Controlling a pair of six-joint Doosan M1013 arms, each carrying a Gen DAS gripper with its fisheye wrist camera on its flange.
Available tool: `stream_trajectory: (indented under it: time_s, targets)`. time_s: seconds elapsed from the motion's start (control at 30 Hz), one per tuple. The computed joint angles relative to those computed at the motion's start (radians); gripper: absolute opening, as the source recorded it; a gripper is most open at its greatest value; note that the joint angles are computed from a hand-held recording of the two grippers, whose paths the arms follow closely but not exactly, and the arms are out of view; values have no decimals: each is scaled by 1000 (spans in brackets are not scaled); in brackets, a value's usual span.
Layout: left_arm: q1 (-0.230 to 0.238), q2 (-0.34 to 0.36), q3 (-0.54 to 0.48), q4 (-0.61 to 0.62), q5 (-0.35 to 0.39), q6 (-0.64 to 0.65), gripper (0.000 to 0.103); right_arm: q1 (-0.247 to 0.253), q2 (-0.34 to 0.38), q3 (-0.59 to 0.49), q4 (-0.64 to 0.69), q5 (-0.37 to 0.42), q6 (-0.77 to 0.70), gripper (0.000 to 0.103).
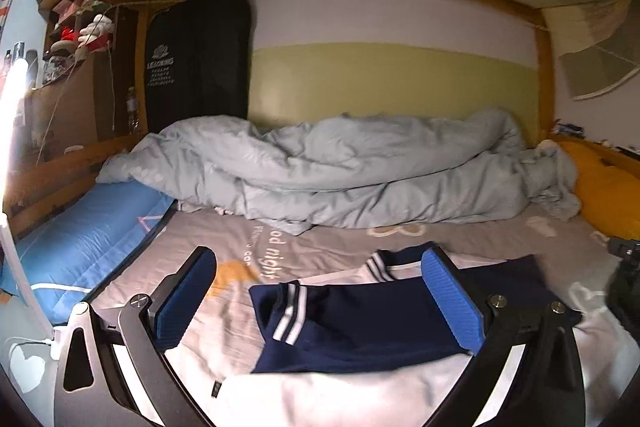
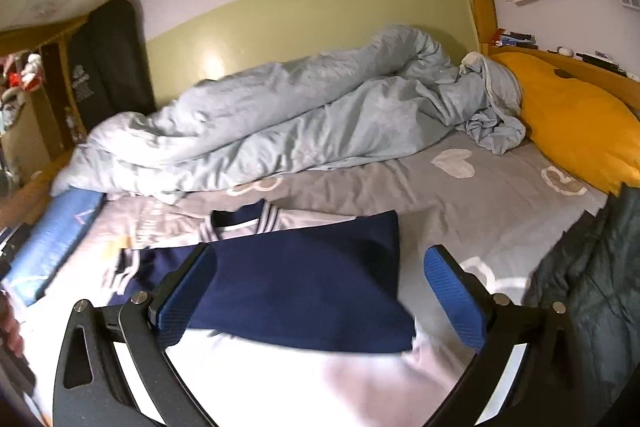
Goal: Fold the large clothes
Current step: 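Release the sleeve and smooth the folded jacket with both grippers, then lower both grippers onto the white jacket hem and grasp it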
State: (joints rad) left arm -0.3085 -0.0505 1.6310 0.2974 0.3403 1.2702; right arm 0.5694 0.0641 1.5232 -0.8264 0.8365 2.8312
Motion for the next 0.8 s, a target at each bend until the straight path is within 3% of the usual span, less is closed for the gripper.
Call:
stream_trajectory:
  time_s: [0.2,0.43,0.53,0.7,0.8]
  targets:
    - [0,-91,69,-157,7,142,103,71,-39,11,6,82,-14,102]
    - [-21,-174,194,-120,-14,147,103,140,-85,92,-101,93,150,102]
    - [-22,-194,243,-82,-46,118,103,154,-92,119,-92,84,160,103]
    - [-15,-196,269,-122,-60,133,103,173,-89,139,-105,97,158,103]
    - [-28,-196,279,-39,-74,74,103,180,-88,142,-113,92,151,103]
